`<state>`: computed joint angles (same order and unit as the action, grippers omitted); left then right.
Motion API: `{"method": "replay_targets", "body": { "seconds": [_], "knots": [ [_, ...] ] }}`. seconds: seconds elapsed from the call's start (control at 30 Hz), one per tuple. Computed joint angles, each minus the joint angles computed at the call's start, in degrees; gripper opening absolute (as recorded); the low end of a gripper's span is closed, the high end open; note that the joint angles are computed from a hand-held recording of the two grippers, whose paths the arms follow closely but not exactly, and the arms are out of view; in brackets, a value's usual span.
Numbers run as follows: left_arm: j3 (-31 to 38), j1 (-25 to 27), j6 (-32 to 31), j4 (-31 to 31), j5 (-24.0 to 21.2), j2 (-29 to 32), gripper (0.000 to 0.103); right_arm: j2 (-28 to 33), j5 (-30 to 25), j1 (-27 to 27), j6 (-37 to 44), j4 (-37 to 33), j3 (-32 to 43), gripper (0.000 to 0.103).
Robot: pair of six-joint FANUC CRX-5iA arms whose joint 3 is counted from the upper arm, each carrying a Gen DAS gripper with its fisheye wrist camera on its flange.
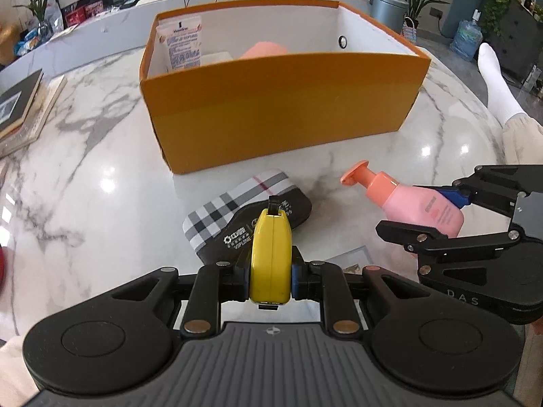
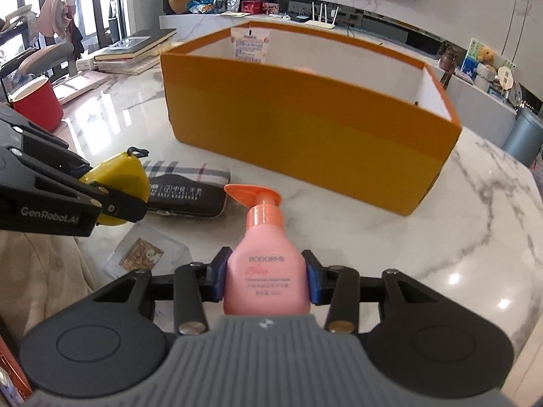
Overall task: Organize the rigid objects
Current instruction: 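Lift and carry the tape measure and lotion bottle over the orange box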
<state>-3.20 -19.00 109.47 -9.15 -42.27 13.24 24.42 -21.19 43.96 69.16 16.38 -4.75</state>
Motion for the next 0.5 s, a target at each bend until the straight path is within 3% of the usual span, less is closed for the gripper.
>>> {"method": "replay_targets", "body": {
  "seconds": [0.5],
  "knots": [
    [4.2, 0.42, -6.28, 3.54, 1.64, 0.5, 0.023, -2.64, -1.47, -1.67, 5.97, -3.18, 3.36, 0.044]
  ]
}}
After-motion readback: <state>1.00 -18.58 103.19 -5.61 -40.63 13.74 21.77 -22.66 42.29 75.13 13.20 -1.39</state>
